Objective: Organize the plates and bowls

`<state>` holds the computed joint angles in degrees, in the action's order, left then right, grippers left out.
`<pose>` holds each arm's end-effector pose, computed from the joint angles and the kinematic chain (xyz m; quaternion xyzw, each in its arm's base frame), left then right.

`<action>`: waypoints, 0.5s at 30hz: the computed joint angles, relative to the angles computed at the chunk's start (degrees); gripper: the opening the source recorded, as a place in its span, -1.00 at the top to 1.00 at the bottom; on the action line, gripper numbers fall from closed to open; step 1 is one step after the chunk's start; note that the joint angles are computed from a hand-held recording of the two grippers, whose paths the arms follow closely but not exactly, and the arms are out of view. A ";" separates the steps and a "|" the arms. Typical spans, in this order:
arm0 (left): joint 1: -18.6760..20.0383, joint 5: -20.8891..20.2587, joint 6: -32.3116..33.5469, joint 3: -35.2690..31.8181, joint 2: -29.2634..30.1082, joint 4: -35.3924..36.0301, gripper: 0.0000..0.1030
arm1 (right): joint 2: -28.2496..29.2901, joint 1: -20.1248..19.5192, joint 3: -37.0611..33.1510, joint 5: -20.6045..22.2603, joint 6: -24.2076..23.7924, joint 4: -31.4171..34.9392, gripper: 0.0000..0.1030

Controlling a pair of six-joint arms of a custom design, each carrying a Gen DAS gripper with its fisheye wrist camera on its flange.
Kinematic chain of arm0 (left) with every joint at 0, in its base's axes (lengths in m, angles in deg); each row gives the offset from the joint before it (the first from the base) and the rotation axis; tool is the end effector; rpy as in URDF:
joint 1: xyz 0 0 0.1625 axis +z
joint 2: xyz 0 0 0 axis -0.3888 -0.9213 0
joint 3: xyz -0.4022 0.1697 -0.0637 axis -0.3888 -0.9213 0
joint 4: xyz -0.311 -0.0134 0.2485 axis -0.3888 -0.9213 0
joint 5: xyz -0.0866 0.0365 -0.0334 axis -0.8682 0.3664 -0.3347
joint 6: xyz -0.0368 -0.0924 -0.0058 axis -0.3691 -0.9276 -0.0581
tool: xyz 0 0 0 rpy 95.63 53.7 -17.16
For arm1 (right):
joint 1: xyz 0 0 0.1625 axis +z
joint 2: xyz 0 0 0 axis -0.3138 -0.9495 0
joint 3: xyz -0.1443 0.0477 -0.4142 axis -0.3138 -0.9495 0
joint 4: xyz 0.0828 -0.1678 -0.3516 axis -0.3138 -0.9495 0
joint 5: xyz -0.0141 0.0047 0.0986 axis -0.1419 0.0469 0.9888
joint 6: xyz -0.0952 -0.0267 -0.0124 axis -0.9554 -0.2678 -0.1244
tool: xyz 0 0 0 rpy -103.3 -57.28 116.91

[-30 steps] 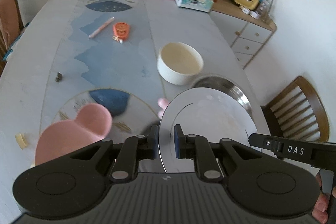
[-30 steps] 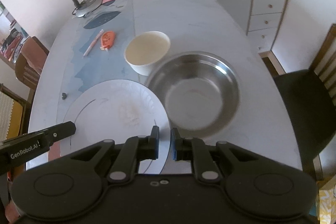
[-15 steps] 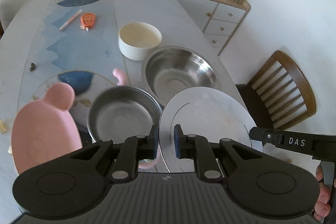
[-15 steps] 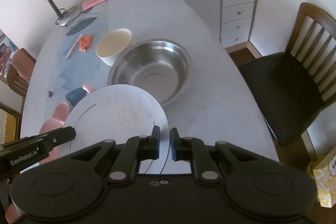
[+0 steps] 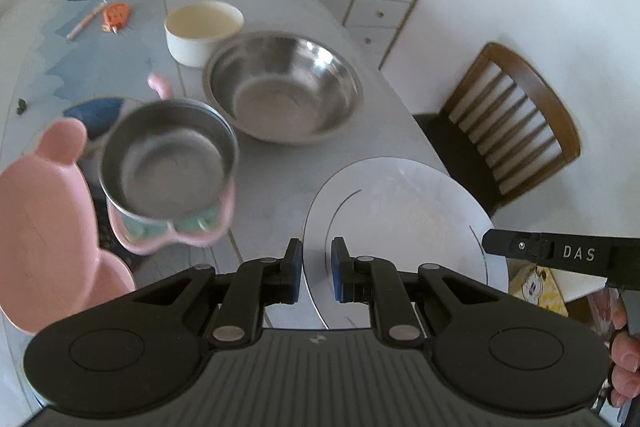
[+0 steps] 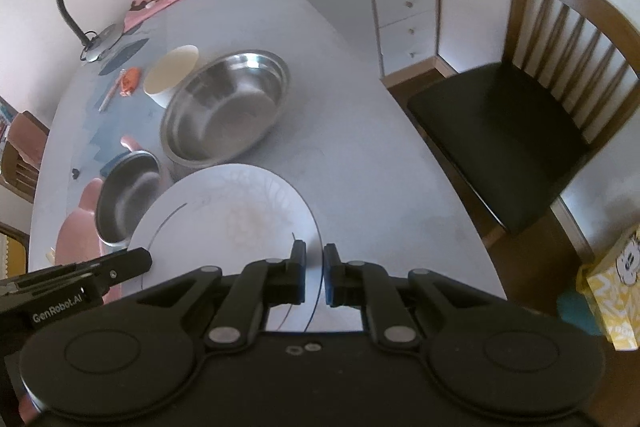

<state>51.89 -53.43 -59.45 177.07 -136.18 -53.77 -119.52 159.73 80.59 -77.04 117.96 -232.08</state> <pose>-0.0785 -0.2581 0.4198 0.1671 0.9425 -0.1891 0.2190 0.4264 -0.2570 0.0579 -0.0059 -0.9274 0.2591 0.2697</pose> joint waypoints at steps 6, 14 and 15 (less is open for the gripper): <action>-4.30 -2.70 -4.16 3.10 -3.05 4.24 0.73 | -1.56 0.33 4.57 0.84 4.19 -0.95 0.82; -6.01 -5.68 -5.65 6.12 -5.73 5.94 0.73 | -2.71 1.37 9.36 2.32 7.78 -2.90 0.84; -6.63 -5.97 -6.19 6.38 -6.23 6.64 0.73 | -2.88 1.52 9.99 2.41 8.18 -3.28 0.84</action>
